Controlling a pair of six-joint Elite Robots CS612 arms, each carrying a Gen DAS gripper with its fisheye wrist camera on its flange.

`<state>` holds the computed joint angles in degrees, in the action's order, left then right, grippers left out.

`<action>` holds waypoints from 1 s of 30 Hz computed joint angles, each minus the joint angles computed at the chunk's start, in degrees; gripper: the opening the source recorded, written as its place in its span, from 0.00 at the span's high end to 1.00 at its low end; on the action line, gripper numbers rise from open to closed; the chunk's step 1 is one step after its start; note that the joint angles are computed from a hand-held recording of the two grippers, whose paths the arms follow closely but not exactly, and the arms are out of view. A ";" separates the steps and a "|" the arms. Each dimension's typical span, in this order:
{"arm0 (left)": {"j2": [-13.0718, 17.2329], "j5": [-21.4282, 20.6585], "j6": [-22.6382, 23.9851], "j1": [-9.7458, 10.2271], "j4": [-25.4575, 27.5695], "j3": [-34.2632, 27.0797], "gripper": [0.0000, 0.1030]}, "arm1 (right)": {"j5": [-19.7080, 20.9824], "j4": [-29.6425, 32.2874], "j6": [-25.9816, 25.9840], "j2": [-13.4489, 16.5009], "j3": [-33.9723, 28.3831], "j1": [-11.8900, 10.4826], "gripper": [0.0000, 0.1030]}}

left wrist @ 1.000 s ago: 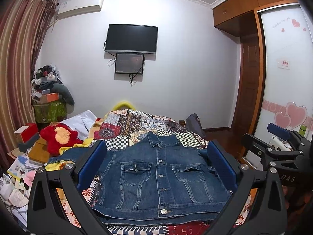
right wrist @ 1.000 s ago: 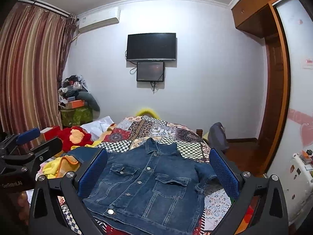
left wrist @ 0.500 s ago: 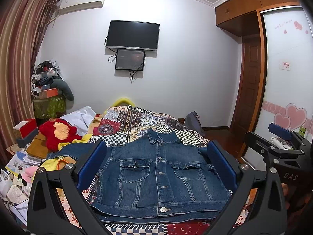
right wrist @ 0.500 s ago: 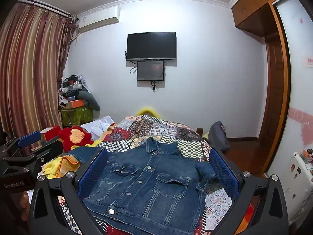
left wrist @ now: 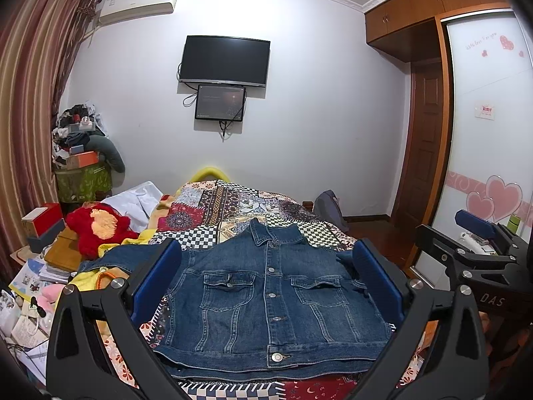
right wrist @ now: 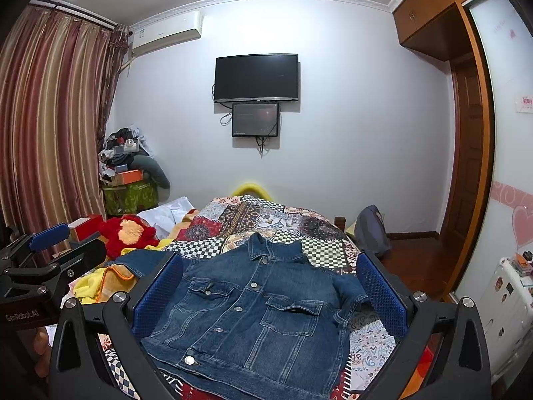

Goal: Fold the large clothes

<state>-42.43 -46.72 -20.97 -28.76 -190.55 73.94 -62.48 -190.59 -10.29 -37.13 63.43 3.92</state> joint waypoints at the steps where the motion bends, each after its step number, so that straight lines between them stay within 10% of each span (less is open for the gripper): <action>1: 0.04 0.00 -0.02 0.00 0.00 -0.06 0.00 | 0.08 -0.02 -0.03 -0.01 0.00 -0.02 0.00; 30: 1.96 -0.46 -0.14 2.31 2.94 -3.44 0.00 | -2.80 8.01 -1.78 2.45 -5.44 1.72 0.00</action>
<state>-40.47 -47.18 -21.11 -26.45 -187.60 70.50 -65.28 -182.58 -12.07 -34.68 57.99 5.64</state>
